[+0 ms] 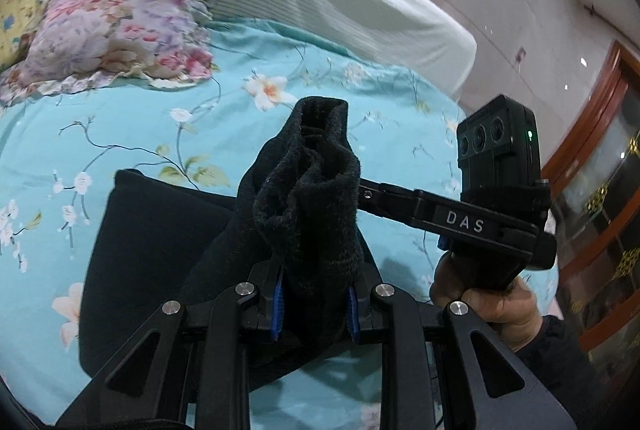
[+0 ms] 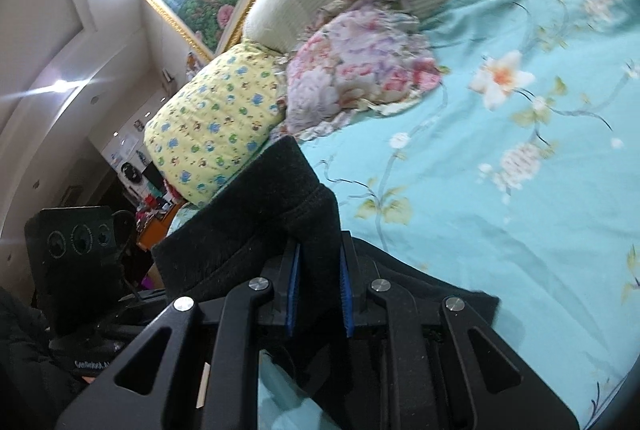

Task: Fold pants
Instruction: 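Lift the bundle end with both grippers and fold it over the pants, then open both grippers and release the folded end onto the bundle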

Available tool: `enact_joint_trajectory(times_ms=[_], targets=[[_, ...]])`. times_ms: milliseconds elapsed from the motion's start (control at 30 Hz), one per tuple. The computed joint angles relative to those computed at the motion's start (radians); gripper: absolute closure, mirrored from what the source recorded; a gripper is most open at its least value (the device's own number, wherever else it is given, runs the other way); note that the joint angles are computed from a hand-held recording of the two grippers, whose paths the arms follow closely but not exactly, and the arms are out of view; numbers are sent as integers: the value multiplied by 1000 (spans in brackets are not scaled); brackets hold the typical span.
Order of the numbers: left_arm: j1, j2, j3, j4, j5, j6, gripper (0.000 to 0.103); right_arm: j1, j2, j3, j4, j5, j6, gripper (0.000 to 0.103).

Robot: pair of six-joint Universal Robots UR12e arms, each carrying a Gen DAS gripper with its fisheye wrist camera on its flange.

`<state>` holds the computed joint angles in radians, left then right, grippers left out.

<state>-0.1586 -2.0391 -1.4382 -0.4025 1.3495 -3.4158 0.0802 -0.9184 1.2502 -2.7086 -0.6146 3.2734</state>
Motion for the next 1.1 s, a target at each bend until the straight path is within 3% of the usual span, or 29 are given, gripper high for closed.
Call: enact_joint_trajectory(times_ms=[267, 433, 567, 800, 867, 967, 1100], targets=[[-19, -27, 16, -13, 44, 71, 77, -12, -5, 40, -4, -29, 37, 80], [-31, -42, 23, 2, 46, 119, 60, -15, -29, 67, 12, -107, 59, 77], [-36, -48, 26, 6, 28, 147, 43, -26, -56, 105, -40, -181, 130, 58], [-27, -39, 10, 12, -55, 160, 31, -45, -108, 181, -104, -253, 236, 40], [-23, -35, 7, 6, -78, 158, 31, -44, -118, 193, -113, -267, 250, 25], [-19, -23, -5, 12, -81, 150, 28, -46, -129, 218, -176, -262, 298, 18], [-7, -4, -28, 39, -89, 123, 26, -42, -148, 242, -200, -278, 317, 16]])
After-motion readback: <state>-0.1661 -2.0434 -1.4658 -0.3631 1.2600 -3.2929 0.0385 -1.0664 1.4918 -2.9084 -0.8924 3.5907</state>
